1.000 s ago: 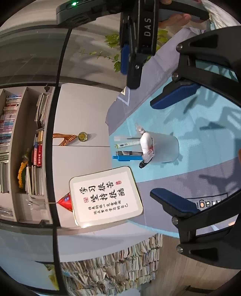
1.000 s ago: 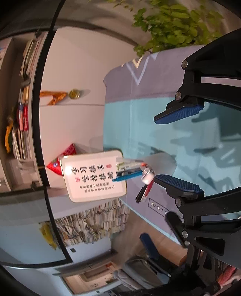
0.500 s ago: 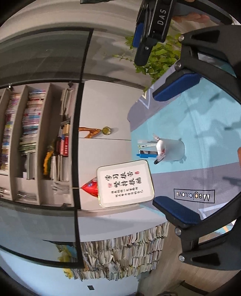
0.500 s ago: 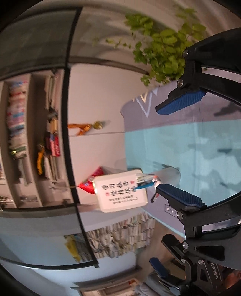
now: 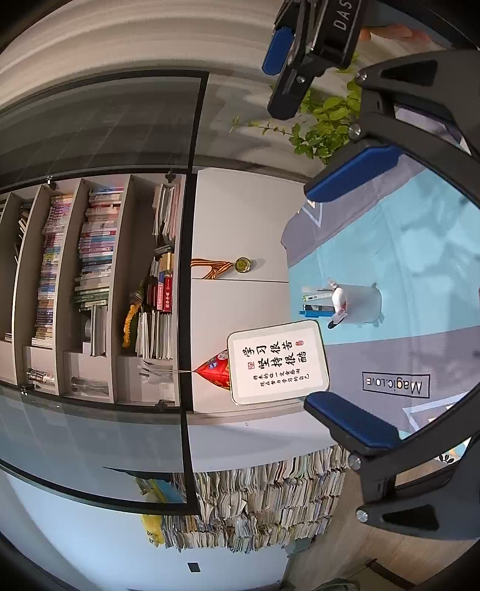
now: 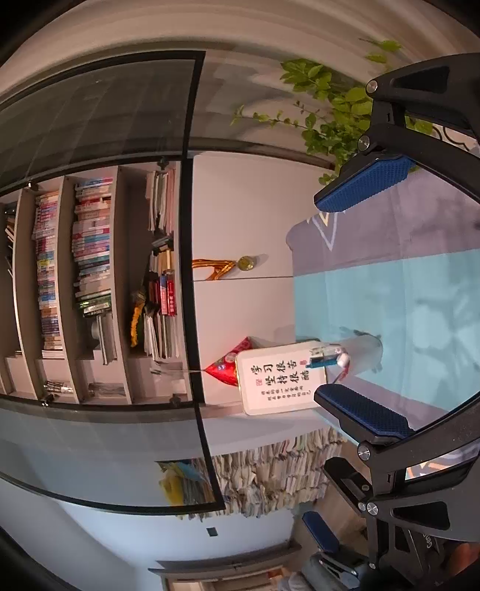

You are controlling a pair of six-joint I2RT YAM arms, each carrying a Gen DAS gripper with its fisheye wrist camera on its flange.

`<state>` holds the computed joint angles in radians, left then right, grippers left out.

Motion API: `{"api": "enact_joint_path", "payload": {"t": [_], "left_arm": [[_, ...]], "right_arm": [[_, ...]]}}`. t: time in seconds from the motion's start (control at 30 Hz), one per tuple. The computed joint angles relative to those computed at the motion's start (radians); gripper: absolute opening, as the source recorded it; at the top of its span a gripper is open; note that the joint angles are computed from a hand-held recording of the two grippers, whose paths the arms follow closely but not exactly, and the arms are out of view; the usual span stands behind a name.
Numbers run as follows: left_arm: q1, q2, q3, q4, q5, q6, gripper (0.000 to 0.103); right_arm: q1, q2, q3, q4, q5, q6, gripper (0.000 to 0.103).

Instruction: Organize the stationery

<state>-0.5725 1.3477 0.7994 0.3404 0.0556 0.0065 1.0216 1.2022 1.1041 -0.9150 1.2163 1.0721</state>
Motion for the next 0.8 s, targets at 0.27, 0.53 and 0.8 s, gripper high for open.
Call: {"api": "enact_joint_path", "payload": {"t": [0.27, 0.53, 0.8], "left_arm": [[0.001, 0.03, 0.021, -0.037, -0.007, 0.008, 0.102], [-0.001, 0.039, 0.022, -0.03, -0.011, 0.013, 0.102], [-0.006, 0.027, 0.008, -0.019, -0.018, 0.027, 0.102]], "right_arm": [[-0.03, -0.005, -0.039, 0.065, -0.053, -0.037, 0.094], [-0.037, -0.01, -0.051, 0.08, -0.062, -0.039, 0.094], [-0.034, -0.027, -0.087, 0.087, -0.069, -0.013, 0.094]]}}
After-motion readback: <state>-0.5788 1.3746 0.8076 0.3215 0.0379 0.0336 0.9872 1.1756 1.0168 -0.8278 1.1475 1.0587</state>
